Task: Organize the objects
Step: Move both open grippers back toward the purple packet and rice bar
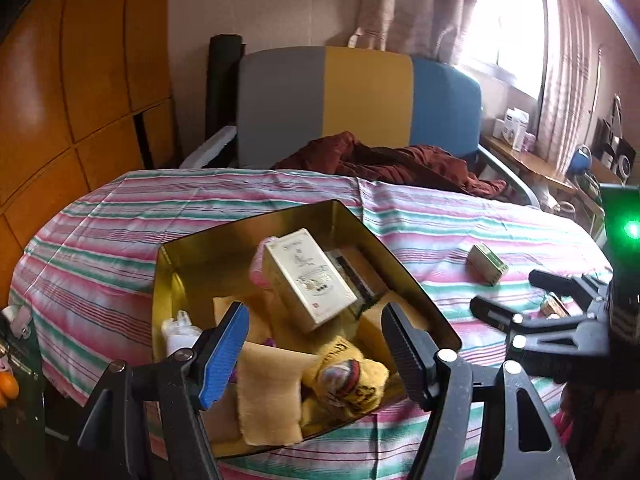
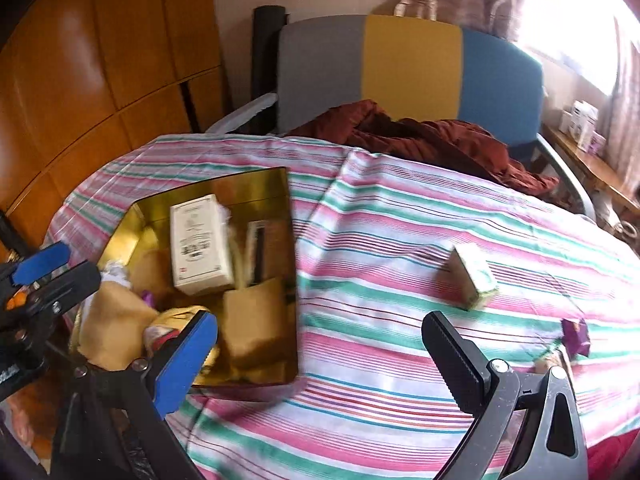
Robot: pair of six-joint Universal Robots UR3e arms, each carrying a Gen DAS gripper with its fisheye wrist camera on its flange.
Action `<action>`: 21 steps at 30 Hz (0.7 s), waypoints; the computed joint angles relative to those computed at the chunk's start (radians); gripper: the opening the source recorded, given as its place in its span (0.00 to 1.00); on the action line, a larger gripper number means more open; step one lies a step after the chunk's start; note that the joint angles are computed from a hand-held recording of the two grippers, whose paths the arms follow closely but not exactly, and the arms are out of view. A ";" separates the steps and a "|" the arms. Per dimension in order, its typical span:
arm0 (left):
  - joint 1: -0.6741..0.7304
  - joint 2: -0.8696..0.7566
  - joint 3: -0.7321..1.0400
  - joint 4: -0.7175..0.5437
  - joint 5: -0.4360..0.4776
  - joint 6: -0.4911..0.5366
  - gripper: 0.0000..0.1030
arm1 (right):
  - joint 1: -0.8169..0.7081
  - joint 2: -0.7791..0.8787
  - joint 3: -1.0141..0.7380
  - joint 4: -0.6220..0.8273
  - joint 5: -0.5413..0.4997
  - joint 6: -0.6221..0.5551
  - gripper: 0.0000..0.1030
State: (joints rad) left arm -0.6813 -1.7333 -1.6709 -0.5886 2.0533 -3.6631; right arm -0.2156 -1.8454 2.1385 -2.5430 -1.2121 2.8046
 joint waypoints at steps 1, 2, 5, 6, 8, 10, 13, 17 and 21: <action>-0.004 -0.008 0.008 -0.003 -0.001 0.003 0.68 | -0.020 -0.001 0.000 0.005 0.003 -0.006 1.00; -0.007 -0.017 0.020 -0.008 -0.004 0.009 0.68 | -0.039 -0.002 0.001 0.009 0.007 -0.011 1.00; -0.014 -0.039 0.047 -0.020 -0.011 0.016 0.68 | -0.112 -0.009 0.007 0.018 0.022 -0.028 1.00; -0.017 -0.048 0.058 -0.023 -0.013 0.021 0.68 | -0.135 -0.011 0.010 0.019 0.024 -0.033 1.00; -0.021 -0.066 0.080 -0.032 -0.020 0.030 0.68 | -0.176 -0.014 0.013 0.018 0.026 -0.048 1.00; -0.026 -0.084 0.103 -0.040 -0.028 0.036 0.68 | -0.226 -0.014 0.014 0.020 0.030 -0.067 1.00; -0.031 -0.103 0.128 -0.042 -0.042 0.051 0.68 | -0.297 -0.010 0.006 0.026 0.038 -0.090 1.00; -0.033 -0.131 0.165 -0.035 -0.080 0.073 0.68 | -0.372 0.018 -0.021 0.014 0.028 -0.099 1.00; -0.028 -0.159 0.209 -0.037 -0.141 0.101 0.68 | -0.465 0.085 -0.073 -0.012 0.019 -0.081 1.00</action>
